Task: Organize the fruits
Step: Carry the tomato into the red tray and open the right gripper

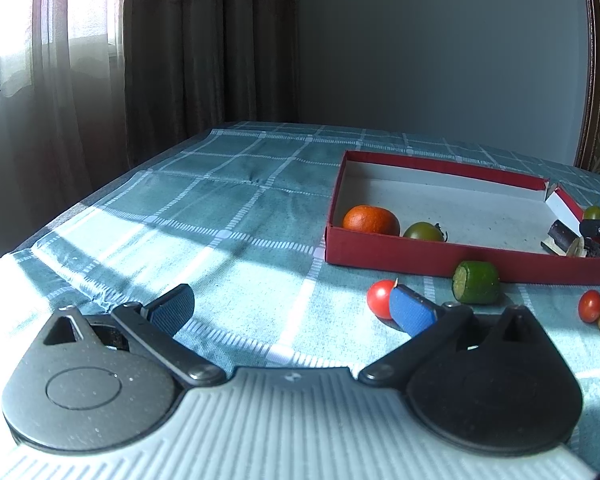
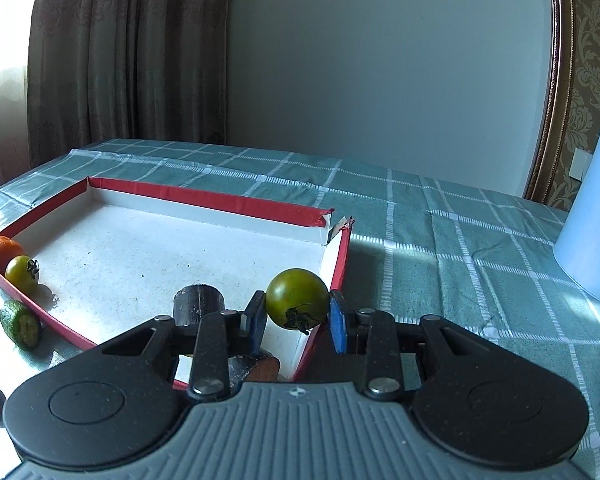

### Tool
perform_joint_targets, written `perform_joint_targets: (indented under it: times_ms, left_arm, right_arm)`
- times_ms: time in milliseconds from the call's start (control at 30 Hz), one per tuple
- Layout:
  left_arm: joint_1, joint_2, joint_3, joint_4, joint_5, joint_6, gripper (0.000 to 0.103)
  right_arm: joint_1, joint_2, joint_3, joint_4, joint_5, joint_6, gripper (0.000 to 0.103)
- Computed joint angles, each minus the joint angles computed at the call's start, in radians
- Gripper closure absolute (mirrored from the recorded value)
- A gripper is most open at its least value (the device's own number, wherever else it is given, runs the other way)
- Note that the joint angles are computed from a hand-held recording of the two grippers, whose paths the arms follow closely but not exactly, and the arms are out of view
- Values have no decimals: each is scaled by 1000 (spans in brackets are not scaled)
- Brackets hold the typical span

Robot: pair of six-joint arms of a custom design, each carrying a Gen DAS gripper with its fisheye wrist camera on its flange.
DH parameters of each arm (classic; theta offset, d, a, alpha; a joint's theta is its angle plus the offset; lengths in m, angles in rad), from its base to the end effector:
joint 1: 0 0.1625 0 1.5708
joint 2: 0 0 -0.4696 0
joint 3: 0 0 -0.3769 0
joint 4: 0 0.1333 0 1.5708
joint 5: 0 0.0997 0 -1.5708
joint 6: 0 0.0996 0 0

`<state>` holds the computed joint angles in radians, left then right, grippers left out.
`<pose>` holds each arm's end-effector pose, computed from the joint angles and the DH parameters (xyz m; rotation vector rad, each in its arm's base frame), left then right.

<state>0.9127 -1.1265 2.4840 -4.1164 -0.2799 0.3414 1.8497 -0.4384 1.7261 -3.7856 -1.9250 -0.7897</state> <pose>-0.0294 -0.4125 0.3004 0.0543 1.8592 -1.3027 0.2780 -0.6121 0.0236 1.0289 -2.1572 1.0437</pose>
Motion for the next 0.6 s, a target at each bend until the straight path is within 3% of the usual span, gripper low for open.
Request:
perform_joint_targets:
  times_ms: [600]
  left_arm:
    - [5, -13, 3, 53, 3, -46, 0]
  right_arm:
    - [-15, -32, 39, -8, 23, 72, 69]
